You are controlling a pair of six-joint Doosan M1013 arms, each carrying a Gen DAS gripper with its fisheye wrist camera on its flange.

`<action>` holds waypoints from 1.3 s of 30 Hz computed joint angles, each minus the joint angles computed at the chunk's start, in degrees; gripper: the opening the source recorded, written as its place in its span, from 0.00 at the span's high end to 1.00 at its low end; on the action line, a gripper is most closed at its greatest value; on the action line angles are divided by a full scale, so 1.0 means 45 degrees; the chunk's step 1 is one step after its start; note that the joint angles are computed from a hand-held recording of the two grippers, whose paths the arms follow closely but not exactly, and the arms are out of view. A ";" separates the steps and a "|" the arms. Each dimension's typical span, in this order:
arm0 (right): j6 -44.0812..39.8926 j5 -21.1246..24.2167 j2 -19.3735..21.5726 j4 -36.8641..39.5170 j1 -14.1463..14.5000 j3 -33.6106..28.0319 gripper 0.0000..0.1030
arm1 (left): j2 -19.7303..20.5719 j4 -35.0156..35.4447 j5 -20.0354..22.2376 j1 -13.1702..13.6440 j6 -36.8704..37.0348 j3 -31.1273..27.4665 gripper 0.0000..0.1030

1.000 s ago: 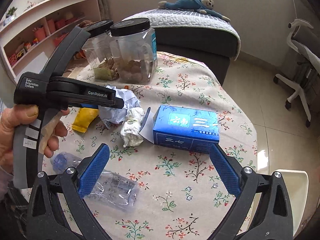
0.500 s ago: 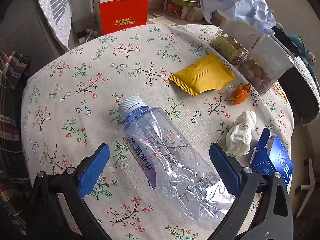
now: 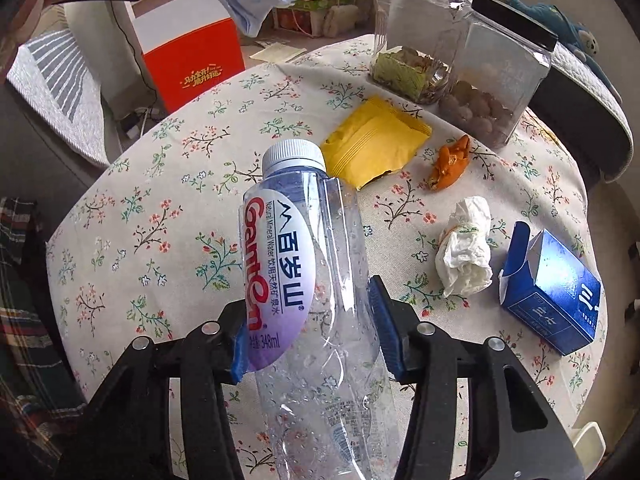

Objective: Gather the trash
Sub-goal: 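Carry paper and bottle over the bin and open the right tool to drop the bottle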

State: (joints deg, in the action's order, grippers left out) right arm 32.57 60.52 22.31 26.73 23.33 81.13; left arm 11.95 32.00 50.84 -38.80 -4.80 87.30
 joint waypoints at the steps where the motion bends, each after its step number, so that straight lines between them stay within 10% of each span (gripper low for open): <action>1: 0.0131 -0.0116 -0.0036 0.0236 -0.0056 -0.0030 0.54 | 0.0015 0.0109 0.0022 -0.0034 -0.0030 -0.0028 0.50; 24: 0.2265 -0.4825 -0.1182 0.4821 -0.1832 0.0541 0.53 | 0.1529 0.4123 0.2839 -0.1604 -0.0144 -0.2418 0.50; 39: 0.4120 -0.7244 -0.1769 0.4340 -0.2826 0.1172 0.53 | 0.2617 0.4204 0.2472 -0.2014 0.0906 -0.3830 0.49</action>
